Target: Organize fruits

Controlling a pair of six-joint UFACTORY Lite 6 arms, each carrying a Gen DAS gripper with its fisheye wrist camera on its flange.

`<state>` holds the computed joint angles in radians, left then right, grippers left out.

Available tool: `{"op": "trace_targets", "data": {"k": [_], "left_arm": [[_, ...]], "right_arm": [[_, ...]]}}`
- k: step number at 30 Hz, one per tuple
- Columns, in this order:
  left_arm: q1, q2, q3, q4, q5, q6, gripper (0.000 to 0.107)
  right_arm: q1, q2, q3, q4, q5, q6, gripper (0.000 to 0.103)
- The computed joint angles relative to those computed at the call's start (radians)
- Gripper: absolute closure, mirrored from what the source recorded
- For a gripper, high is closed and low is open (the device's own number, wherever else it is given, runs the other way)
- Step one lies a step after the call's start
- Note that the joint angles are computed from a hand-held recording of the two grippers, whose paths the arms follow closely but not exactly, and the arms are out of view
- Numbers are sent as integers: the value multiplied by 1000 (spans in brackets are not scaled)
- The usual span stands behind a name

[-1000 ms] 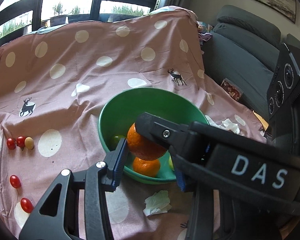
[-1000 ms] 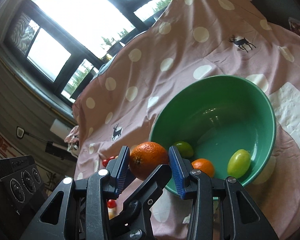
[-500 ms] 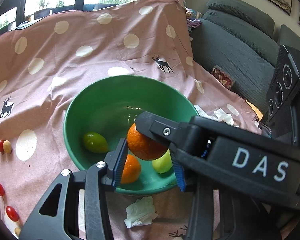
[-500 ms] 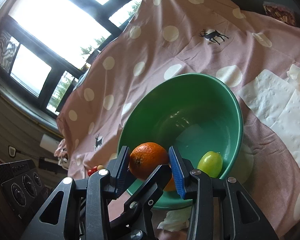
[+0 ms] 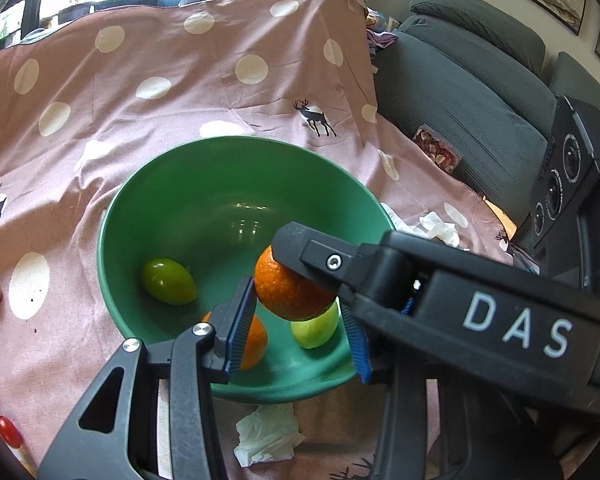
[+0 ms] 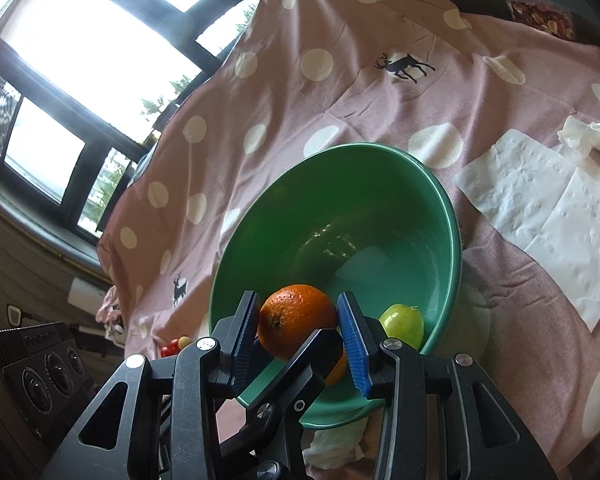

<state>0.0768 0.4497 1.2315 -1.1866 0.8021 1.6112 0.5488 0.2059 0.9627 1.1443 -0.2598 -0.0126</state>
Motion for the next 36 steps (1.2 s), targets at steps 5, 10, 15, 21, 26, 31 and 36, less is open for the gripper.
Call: {"op": "trace_targets", "data": {"k": [5,10,15,21,26,31,36], "left_arm": [[-8,13,10,9,1,-15,64],[-10,31,30,23,13,-33,64],[-11,42,41,25,16,-38,64],[-14,43,38,25,12,-38,64],[-14,40,33,17,8,-37,64],[4,30,31,23,15,-48,57],[46,-2,15,31,33,-47,52]], "right_arm": [[-1,10,15,81,6,-79,59],[-4,16,25,169,9,-164,59],[-1,18,31,218,5,-212,59],[-1,19,32,224,3,-215,59],[0,23,37,287,-7,-272,59],[-7,15,24,265,-13,-237,59],[8,8,35,395,-54,-361,59]]}}
